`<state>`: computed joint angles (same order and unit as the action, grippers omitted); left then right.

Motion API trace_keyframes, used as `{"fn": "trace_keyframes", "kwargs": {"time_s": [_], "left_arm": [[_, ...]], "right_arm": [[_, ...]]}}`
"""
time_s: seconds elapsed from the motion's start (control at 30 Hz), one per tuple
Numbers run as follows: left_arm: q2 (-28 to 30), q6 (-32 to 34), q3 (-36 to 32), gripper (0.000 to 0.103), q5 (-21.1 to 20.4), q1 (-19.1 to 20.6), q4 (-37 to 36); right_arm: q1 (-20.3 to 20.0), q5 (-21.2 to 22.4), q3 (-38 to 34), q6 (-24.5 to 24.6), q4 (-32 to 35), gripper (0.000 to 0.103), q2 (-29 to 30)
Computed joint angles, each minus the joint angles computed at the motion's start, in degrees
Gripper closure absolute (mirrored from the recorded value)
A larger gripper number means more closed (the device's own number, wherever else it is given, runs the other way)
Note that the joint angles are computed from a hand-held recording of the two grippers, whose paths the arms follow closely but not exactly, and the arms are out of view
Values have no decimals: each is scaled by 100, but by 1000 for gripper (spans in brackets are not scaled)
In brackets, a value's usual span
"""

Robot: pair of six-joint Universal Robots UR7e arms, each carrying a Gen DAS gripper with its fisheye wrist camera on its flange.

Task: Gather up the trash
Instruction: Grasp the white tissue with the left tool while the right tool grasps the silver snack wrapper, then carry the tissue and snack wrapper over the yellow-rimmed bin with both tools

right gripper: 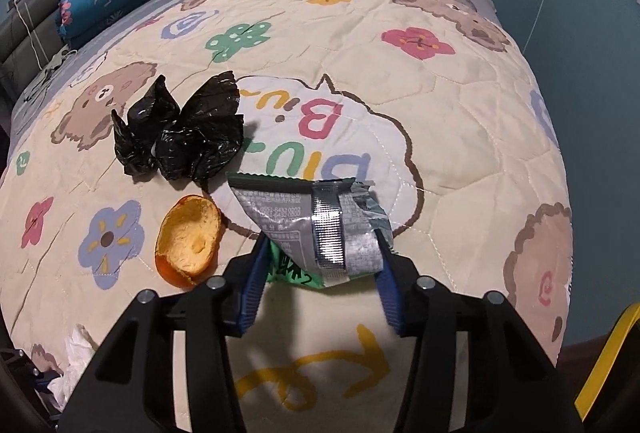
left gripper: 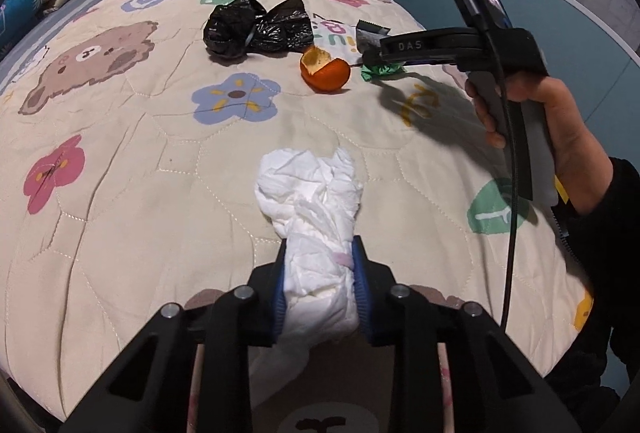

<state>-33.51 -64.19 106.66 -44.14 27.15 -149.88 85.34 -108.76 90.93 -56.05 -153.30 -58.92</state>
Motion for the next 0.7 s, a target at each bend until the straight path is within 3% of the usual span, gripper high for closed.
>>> {"fn": "trace_keyframes", "kwargs": {"time_s": [0.2,0.23,0.7], "left_arm": [[-152,38,191,78,-101,-57,-366],[-180,22,224,78,-100,-77,-409],[-624,-574,501,78,471,-445,-134]], "right_arm": [[4,103,71,-8,-48,66,-121],[8,103,65,47,-21,83,-140],[-6,581,294,325,832,83,-1066]]}}
